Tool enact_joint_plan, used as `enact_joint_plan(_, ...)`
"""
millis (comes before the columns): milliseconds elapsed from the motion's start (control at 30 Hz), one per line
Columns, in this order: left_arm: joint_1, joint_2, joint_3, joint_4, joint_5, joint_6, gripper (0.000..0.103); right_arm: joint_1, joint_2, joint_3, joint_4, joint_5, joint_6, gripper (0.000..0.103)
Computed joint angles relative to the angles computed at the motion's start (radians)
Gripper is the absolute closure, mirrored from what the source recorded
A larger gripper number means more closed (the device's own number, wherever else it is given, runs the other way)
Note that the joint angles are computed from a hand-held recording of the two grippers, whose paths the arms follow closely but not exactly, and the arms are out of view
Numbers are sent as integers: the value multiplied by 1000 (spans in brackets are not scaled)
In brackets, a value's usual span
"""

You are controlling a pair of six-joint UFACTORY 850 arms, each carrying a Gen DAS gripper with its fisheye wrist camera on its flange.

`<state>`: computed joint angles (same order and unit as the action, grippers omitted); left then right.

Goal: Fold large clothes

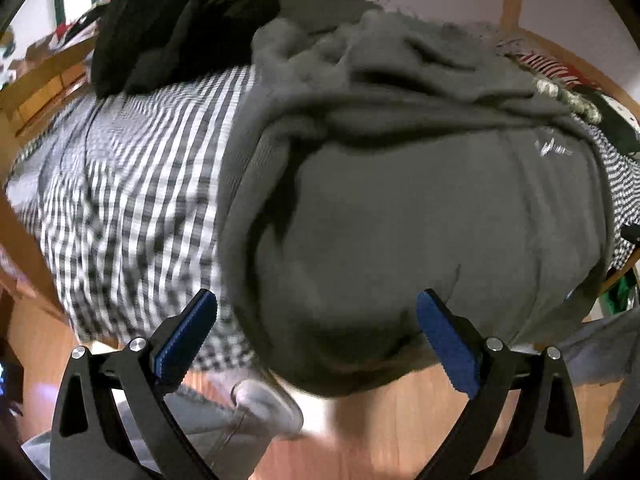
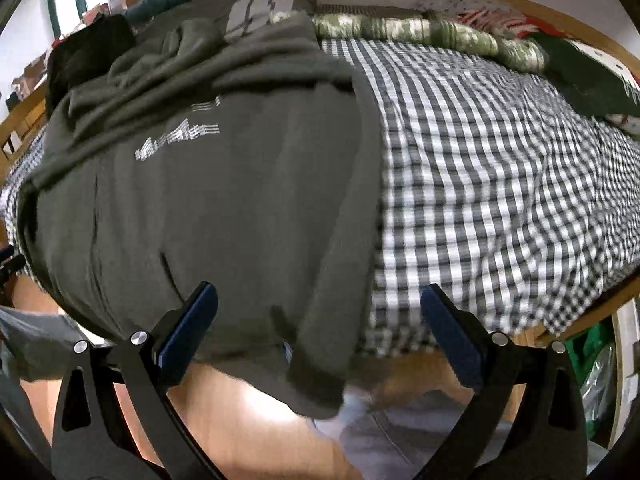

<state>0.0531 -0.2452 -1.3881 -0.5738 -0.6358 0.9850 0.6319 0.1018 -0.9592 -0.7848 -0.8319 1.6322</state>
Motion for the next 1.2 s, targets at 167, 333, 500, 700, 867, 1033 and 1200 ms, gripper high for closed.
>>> enact_joint_plan(167,37,8,79,-145,-12,137,5,11,72,137,10,128,102,3)
enact_joint_plan(333,53,-1,161,-185,2,238,5,6,75,221,-94,277,199,3)
enact_joint_plan(500,67,-41,184,-193,25,263,5,-15,22,247,-139,359,254,3)
enact_joint_plan(700,115,-129,134,-368,-105,380,5,-2,-45,227,-139,387,238,3)
enact_joint_plan(867,131,-194,55,-420,-218,373,5,-18,-86,214,-184,418,290,3)
enact_joint_plan(1033,123,-203,29,-369,-291,331,15,-33,-66,249,-248,459,411,24)
enact_joint_plan(1200,125,-240,-40,-302,-305,233,63,-51,-40,278,-202,526,392,62)
